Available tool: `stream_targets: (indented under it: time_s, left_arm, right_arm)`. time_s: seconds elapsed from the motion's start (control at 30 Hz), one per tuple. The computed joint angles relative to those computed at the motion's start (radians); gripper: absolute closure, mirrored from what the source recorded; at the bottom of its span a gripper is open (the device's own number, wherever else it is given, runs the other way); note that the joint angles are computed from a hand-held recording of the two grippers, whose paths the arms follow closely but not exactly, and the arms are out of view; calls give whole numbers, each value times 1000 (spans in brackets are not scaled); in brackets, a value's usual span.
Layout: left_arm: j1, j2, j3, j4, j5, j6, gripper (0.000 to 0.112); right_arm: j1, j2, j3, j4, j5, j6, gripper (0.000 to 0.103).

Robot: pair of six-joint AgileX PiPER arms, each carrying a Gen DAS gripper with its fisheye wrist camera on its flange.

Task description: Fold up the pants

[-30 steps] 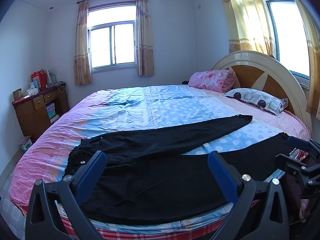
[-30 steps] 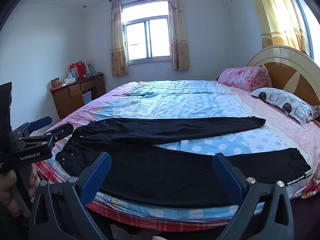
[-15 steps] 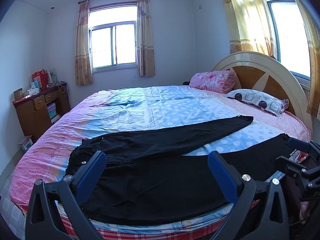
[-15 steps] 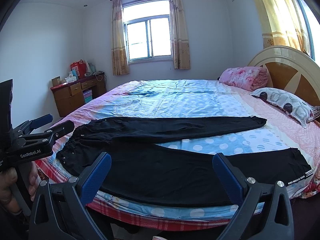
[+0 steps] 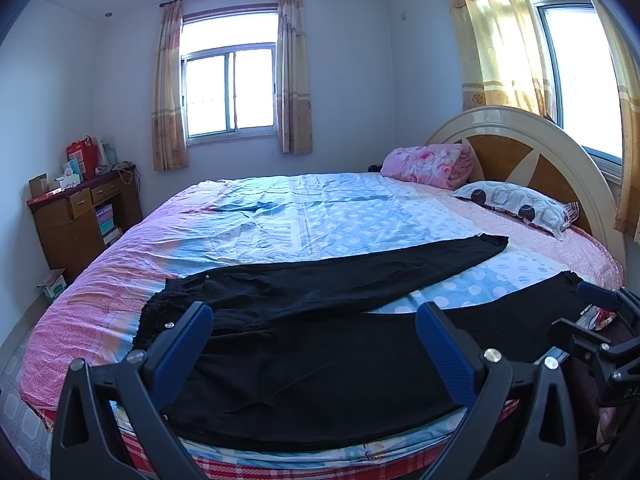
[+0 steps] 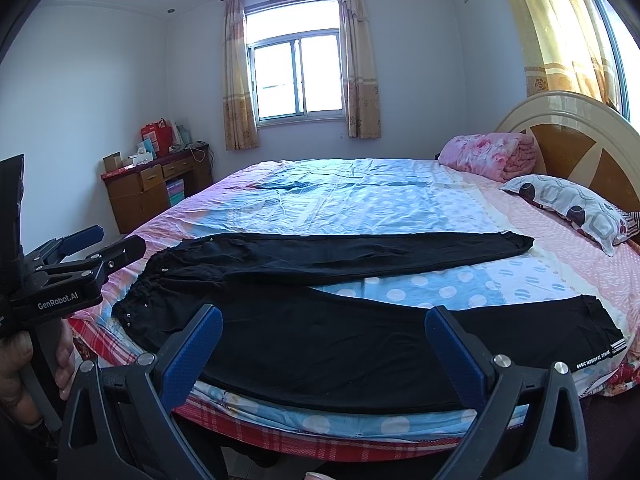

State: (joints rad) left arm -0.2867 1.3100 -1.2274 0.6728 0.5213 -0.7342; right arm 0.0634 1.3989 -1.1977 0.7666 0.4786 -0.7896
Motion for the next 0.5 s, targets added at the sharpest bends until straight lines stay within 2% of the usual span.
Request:
stream_targets:
  time_s: [0.5]
  left_arm:
    - [6,-1,-2,-12,0,14,9]
  right_arm:
    - [2,2,4,1,-3,-3,1]
